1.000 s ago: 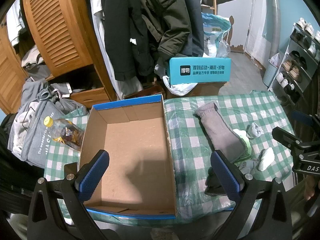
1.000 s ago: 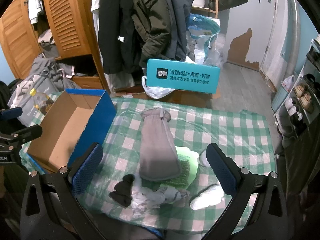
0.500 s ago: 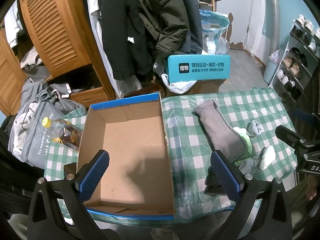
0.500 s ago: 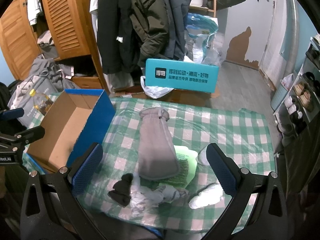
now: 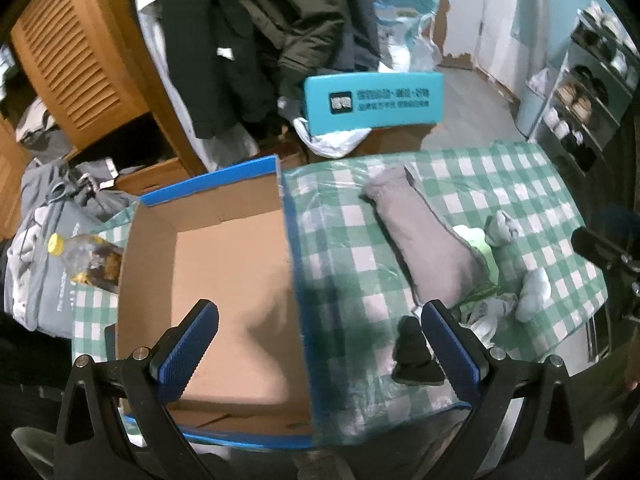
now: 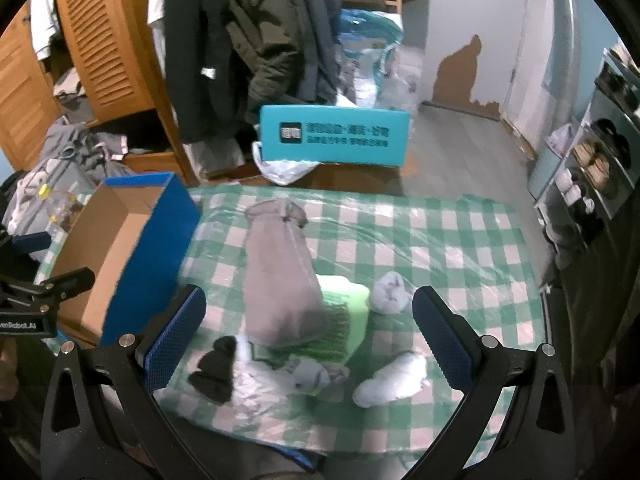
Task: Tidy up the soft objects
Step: 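Lower the left tool toward the black sock while the right tool approaches the light blue sock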
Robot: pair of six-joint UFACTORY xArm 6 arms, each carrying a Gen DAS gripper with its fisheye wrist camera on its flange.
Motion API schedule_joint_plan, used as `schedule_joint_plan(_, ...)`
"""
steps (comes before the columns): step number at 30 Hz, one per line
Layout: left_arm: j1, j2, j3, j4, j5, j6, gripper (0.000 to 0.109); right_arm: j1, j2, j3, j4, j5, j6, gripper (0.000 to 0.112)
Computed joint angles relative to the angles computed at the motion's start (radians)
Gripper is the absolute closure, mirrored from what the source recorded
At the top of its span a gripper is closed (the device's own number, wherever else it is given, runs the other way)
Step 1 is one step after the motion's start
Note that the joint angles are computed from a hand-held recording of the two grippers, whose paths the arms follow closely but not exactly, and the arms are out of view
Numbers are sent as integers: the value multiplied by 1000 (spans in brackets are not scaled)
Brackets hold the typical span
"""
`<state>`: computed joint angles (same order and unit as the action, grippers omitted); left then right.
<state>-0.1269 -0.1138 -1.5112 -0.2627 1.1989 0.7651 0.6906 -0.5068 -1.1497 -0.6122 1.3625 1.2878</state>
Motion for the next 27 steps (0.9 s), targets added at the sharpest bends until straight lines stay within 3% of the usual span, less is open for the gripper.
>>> schedule_joint_plan(14, -117, -21, 114, 132, 1, -65, 6, -69, -114, 124, 103, 34, 27, 11)
schedule_joint_plan(27, -183, -52, 218, 161, 11, -107, 6, -128, -182, 237, 193, 42, 40, 11)
